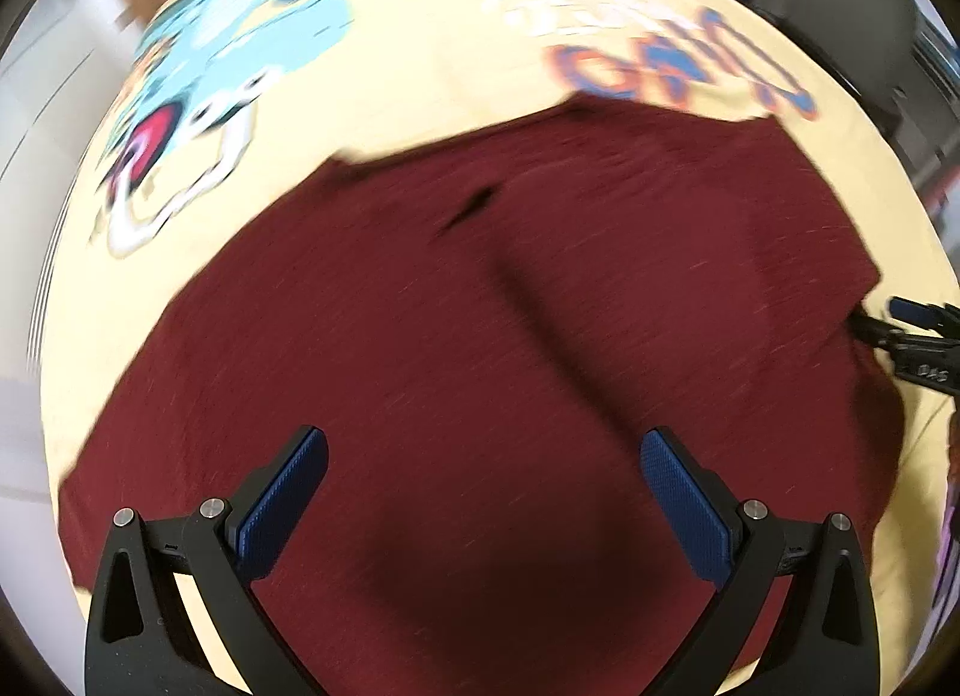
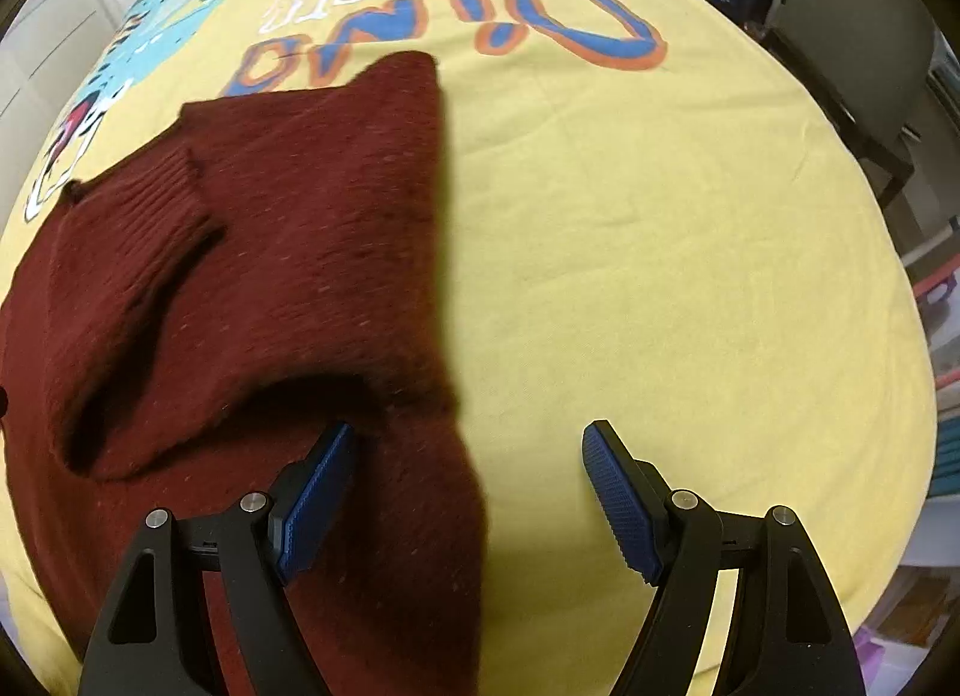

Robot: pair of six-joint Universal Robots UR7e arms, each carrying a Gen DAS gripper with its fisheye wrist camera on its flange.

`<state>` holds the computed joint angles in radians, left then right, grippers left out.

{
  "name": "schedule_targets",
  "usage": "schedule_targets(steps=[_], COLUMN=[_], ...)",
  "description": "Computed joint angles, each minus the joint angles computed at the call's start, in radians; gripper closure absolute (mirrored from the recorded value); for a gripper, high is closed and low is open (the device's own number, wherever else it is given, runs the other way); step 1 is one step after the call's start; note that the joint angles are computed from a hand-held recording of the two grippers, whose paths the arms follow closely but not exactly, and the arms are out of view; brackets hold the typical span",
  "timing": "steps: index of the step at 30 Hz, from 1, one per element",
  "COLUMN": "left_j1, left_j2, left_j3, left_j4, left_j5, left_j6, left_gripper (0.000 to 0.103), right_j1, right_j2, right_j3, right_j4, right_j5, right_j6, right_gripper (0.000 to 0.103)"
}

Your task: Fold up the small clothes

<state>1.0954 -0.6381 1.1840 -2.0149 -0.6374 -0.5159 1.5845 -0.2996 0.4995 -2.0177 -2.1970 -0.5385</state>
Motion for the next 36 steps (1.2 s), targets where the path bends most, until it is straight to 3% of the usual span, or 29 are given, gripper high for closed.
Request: schedule_targets(steps=[5, 12, 16, 19, 21, 23, 25, 27, 29, 36], left_j1=[0.004, 0.022, 0.040, 0.057, 0.061, 0.064, 0.062, 0.060, 0.058, 0.070], left_j2=[0.150, 0.339, 0.446, 0.512, 0.475, 0.422, 0.356, 0.297, 0.237, 0.028], left_j3=[-0.216, -0.510, -0.688, -0.816, -0.745, -0.658, -0.553, -0.453, -0.355, -0.028], left_j4=[0.045, 0.217, 0.339, 0.466, 0.404, 0.337, 0.244, 0.138, 0.036, -0.277], left_j5=[-0.027, -0.041, -0.021, -0.012, -0.009, -0.011, -0.001, 0.010, 0.028, 0.015], left_j6=[0.132, 0.201, 0.180, 0.124, 0.129, 0.126, 0.118, 0.139, 0.160, 0.116], left_gripper=[0.001, 0.001, 0.001, 0.013, 0.032, 0.072, 0.088, 0.089, 0.089, 0.089], right_j1=[-0.004, -0.010, -0.012, -0.012, -0.010, -0.010, -0.011, -0.009, -0.010, -0.013], right_j2=[0.027, 0.062, 0.065, 0.071, 0.082, 0.088, 0.100, 0.106, 0.115, 0.099], right_j3=[-0.046, -0.118, -0.116, -0.116, -0.131, -0.142, -0.171, -0.186, -0.219, -0.195], right_j4=[0.012, 0.066, 0.063, 0.052, 0.045, 0.042, 0.064, 0.073, 0.112, 0.110], right_j5=[0.021, 0.036, 0.035, 0.028, 0.028, 0.039, 0.055, 0.067, 0.098, 0.104], right_j6=[-0.039, -0.025, -0.038, -0.042, -0.046, -0.045, -0.037, -0.044, -0.029, -0.007], right_gripper=[0.024, 0.024, 0.024, 0.024, 0.024, 0.024, 0.029, 0.070, 0.084, 0.088])
